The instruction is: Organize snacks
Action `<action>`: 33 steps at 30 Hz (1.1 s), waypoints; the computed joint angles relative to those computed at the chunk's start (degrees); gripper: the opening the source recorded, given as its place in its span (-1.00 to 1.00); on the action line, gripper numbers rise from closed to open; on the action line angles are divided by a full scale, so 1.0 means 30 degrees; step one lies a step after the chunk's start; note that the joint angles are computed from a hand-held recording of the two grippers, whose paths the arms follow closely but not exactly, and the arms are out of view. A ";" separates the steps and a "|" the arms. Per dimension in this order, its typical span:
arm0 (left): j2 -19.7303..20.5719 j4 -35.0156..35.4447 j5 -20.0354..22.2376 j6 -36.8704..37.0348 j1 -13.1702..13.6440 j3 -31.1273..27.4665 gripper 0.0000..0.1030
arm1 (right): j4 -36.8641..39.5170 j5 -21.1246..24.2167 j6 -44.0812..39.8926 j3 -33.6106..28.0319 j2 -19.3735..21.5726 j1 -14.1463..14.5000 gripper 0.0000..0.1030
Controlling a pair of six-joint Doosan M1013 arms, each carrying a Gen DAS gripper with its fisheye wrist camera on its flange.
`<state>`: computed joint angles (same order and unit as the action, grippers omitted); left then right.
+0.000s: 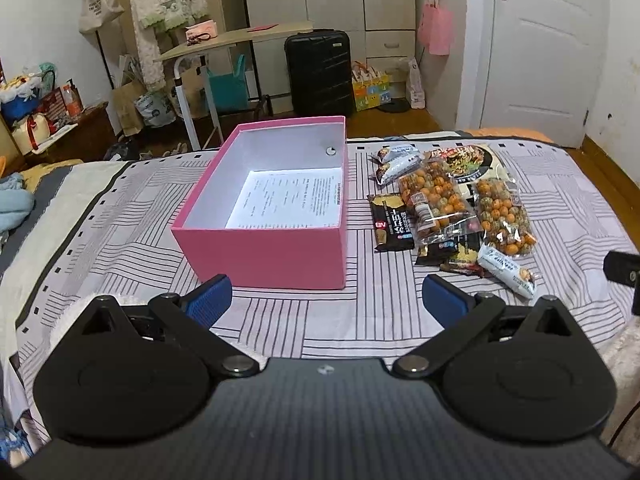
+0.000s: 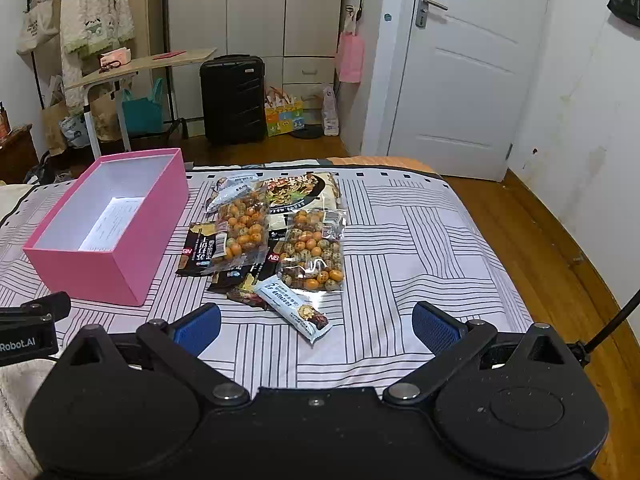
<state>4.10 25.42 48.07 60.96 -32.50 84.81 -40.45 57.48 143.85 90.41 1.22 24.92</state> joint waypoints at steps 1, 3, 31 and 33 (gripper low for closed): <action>0.0009 -0.0022 0.0017 0.0163 0.0025 -0.0009 1.00 | -0.0028 0.0029 -0.0014 -0.0033 0.0015 0.0038 1.00; 0.0018 -0.0264 0.0082 0.0472 0.0093 -0.0057 1.00 | -0.0160 0.0068 0.0019 -0.0058 0.0014 0.0117 1.00; -0.0459 -0.4261 -0.0361 0.3762 0.0791 -0.0171 1.00 | 0.0669 -0.2184 -0.0564 0.0444 -0.0220 -0.0385 1.00; -0.0335 -0.4723 -0.0197 0.4190 0.0881 -0.0352 1.00 | 0.0674 -0.3495 -0.1027 0.0632 -0.0399 -0.0646 1.00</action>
<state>3.09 11.25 47.48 73.53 -29.86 83.76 -38.43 46.99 140.77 92.31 0.02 22.98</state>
